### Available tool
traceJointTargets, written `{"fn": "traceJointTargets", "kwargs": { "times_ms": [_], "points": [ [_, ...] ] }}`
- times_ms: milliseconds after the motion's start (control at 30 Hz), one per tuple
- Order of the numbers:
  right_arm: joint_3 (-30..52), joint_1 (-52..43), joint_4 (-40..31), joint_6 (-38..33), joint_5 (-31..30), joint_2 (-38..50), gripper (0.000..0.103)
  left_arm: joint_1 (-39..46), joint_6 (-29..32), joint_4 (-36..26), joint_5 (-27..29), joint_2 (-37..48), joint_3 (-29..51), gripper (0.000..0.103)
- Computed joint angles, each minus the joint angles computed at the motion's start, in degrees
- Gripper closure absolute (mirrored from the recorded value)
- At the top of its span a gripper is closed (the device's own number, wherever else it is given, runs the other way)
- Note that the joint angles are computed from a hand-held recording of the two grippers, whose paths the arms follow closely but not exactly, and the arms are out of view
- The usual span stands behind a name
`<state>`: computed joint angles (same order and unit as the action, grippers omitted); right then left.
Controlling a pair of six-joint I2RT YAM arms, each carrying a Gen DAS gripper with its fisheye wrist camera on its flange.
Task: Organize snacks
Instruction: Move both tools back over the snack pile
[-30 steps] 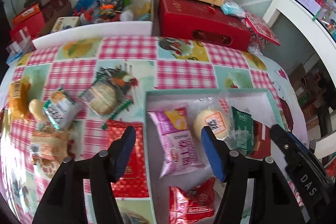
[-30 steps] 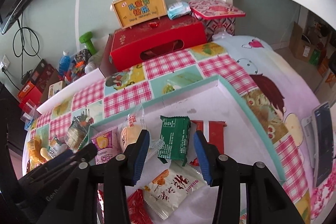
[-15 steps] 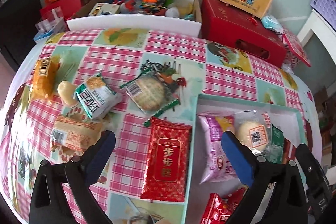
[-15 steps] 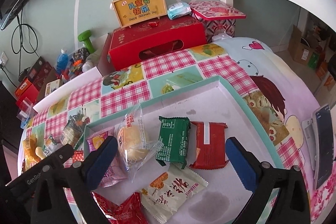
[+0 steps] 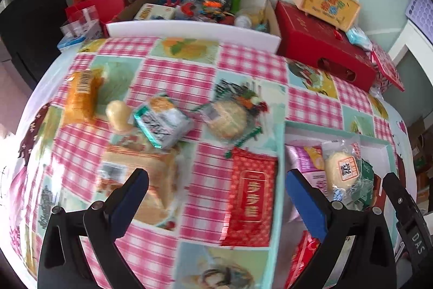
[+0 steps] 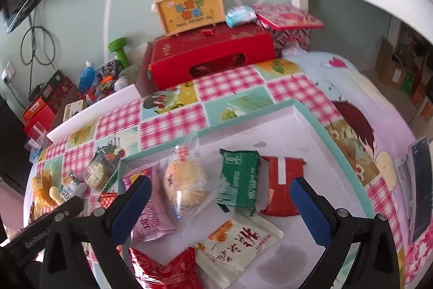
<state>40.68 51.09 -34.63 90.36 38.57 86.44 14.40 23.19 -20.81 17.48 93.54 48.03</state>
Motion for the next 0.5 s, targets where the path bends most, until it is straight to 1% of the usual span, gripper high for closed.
{"fn": "traceJointTargets", "kwargs": {
  "times_ms": [67, 200, 300, 400, 500],
  "points": [
    [2.60, 0.77, -0.81, -1.10, 1.10, 1.94, 0.000, 2.58, 1.15, -0.35, 0.37, 0.31, 1.33, 0.002],
    [6.32, 2.05, 1.00, -4.55, 1.89, 4.45, 0.000, 9.32, 2.70, -2.76, 2.40, 3.28, 6.90, 0.002],
    [10.88, 3.33, 1.37, -6.71, 2.27, 7.90, 0.000, 13.29, 3.44, -2.99, 2.14, 5.92, 10.44, 0.002],
    [14.20, 3.96, 5.13, -10.76, 1.00, 10.86, 0.000, 16.68, 3.22, -3.46, 1.99, 8.87, 13.83, 0.002],
    [17.46, 4.24, 9.37, -15.20, -1.33, 14.49, 0.000, 18.91, 2.94, -5.25, 2.46, 12.12, 17.38, 0.002]
  ]
}}
